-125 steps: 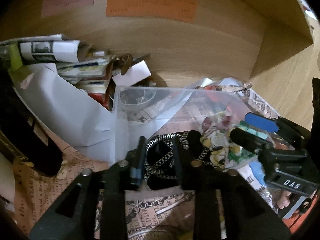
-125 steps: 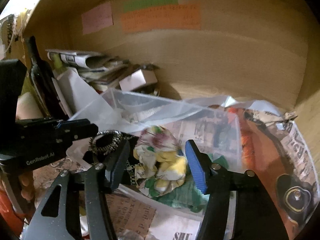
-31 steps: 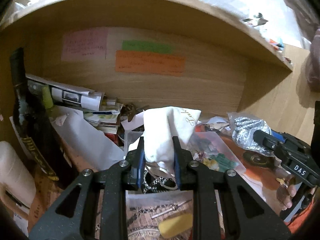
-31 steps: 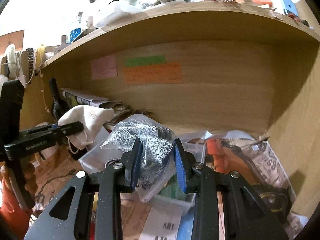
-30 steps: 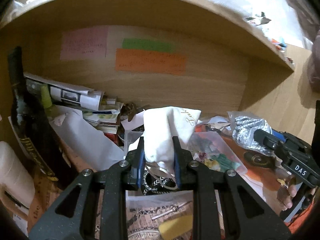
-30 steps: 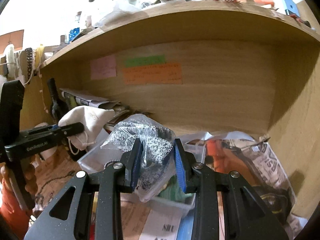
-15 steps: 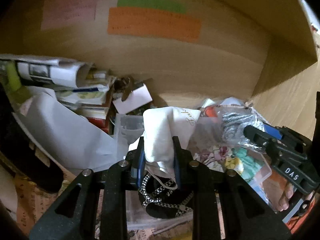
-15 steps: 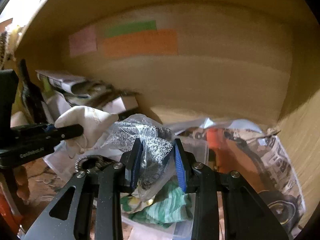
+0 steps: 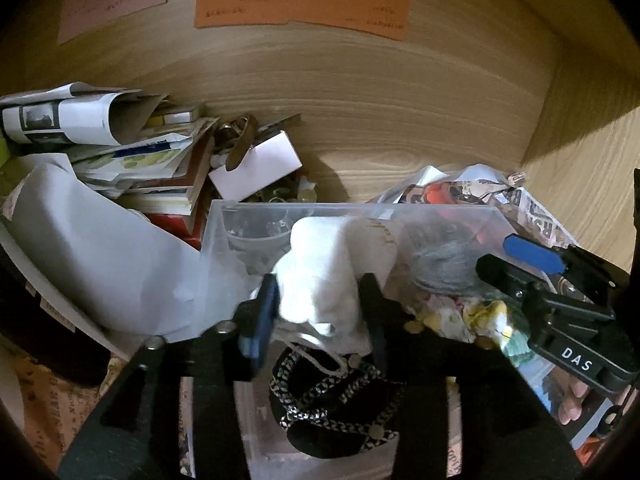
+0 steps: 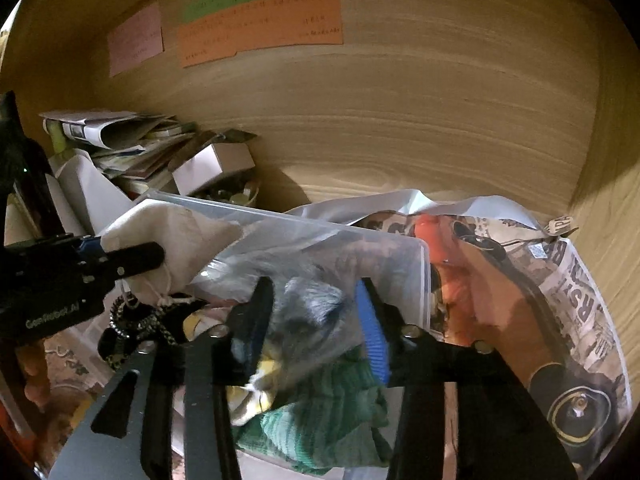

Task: Organize soft objects
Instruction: 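Carry white cloth into the box with left tool while right tool drops mesh bag in, then grasp the yellow sponge with left tool while right tool grasps red gold-ribboned cloth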

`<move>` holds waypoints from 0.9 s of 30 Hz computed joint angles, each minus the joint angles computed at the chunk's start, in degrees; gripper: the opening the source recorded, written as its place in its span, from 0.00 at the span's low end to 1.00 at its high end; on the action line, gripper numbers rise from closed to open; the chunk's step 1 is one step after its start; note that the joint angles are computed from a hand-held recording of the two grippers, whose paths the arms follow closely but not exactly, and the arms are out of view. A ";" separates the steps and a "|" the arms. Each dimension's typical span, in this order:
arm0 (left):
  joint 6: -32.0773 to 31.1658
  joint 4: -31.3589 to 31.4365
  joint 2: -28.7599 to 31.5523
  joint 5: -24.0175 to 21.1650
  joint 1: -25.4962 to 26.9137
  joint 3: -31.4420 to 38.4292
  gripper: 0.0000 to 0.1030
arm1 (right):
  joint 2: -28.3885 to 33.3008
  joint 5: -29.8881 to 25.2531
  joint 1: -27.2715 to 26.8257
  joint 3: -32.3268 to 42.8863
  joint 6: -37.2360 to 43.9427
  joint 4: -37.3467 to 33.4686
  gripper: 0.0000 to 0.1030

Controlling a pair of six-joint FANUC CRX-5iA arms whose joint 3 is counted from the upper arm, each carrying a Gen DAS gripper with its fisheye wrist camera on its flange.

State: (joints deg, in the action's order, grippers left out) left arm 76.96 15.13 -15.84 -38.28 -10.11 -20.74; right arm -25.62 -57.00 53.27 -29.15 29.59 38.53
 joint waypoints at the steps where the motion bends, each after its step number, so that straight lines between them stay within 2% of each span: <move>1: -0.31 0.42 -0.28 0.05 0.13 -0.25 0.49 | -0.23 -0.11 0.21 -0.21 -0.51 0.59 0.49; 5: -1.38 1.57 -1.86 0.11 0.37 -1.16 0.53 | -1.37 -0.41 1.14 -0.82 -2.42 2.85 0.59; 10: -3.49 3.06 -6.73 1.46 0.70 -3.78 0.65 | -3.54 -0.76 3.40 -1.01 -4.01 5.16 0.67; 14: -6.00 4.61 -11.82 2.08 1.37 -6.51 0.75 | -6.19 -1.89 7.03 -1.51 -5.33 7.91 0.81; 18: -8.75 8.02 -16.72 1.93 3.16 -9.77 0.90 | -8.02 -3.63 10.77 -1.92 -6.09 9.58 0.81; 20: -10.60 10.25 -19.82 1.58 4.66 -12.02 0.91 | -8.97 -5.05 13.32 -2.28 -6.62 10.56 0.81; 27: -13.93 11.64 -26.67 -2.26 8.51 -16.21 0.96 | -11.11 -11.39 22.89 -4.92 -11.29 14.83 0.89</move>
State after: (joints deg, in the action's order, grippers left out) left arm 63.03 26.78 -42.50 -40.54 -1.60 -36.95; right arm -36.72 -68.39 76.16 -34.07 18.30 53.35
